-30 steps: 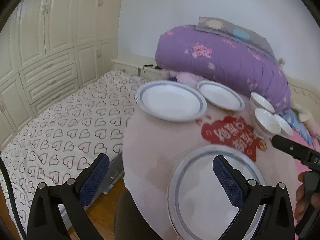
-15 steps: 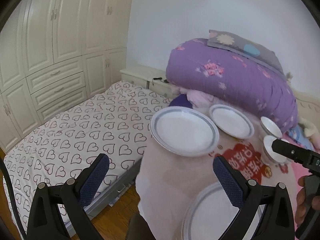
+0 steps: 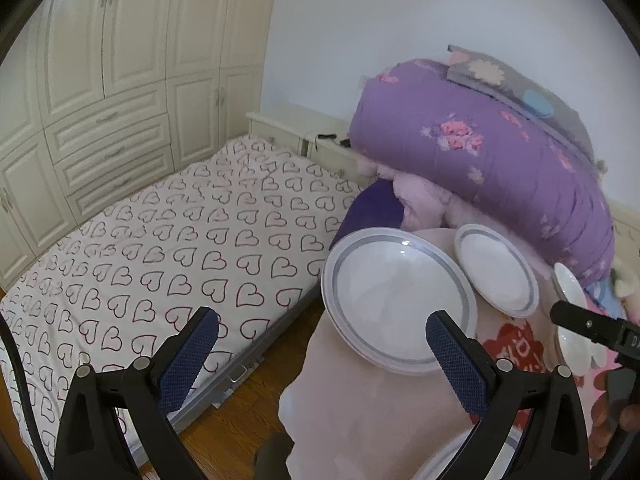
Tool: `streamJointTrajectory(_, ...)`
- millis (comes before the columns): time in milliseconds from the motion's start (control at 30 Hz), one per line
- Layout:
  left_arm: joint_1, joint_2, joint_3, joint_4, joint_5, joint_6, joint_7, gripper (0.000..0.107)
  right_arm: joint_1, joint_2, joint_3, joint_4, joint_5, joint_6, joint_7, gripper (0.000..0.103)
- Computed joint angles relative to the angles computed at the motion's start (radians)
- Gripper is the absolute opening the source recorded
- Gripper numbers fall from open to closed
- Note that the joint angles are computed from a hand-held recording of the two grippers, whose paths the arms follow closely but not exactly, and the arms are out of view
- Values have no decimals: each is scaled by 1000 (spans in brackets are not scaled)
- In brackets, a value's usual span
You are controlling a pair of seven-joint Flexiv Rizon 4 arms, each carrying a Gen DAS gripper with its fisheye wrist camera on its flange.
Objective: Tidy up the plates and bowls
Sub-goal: 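Move both grippers to a grey-rimmed plate beside the bedding, then close both grippers on the rim of that plate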
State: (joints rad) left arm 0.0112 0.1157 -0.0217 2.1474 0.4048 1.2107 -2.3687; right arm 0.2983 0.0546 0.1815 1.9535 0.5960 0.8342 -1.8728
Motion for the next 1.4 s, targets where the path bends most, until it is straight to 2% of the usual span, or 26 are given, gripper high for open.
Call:
streamJointTrajectory(200, 6, -120, 46, -55, -158, 42, 178, 102, 10, -62, 12, -33, -39, -3, 47, 103)
streamJointTrajectory(400, 16, -267, 58, -141, -395, 50, 397, 102, -3, -157, 23, -101, -38, -55, 97, 103)
streamJointTrajectory(533, 31, -364, 55, -212, -511, 27, 488, 101, -24, -223, 37, -159, -19, -112, 106, 103)
streamJointTrajectory(700, 25, -470, 76, -309, -551, -8, 524, 96, -36, -288, 53, -200, -33, -124, 135, 102)
streamJointTrajectory(1000, 62, -608, 33, -426, -663, -54, 624, 74, -51, -366, 82, -251, -65, -129, 167, 90)
streamJointTrajectory(1067, 66, -625, 29, -439, -677, -56, 646, 65, -49, -376, 87, -259, -73, -124, 172, 86)
streamJointTrajectory(1200, 89, -644, 0, -442, -729, -66, 702, 47, -49, -380, 95, -263, -87, -118, 173, 70)
streamJointTrajectory(1333, 123, -641, -43, -415, -806, -52, 791, 31, -42, -385, 99, -262, -110, -117, 178, 48)
streamJointTrajectory(1400, 127, -636, -51, -406, -829, -46, 825, 21, -35, -385, 102, -261, -121, -119, 181, 44)
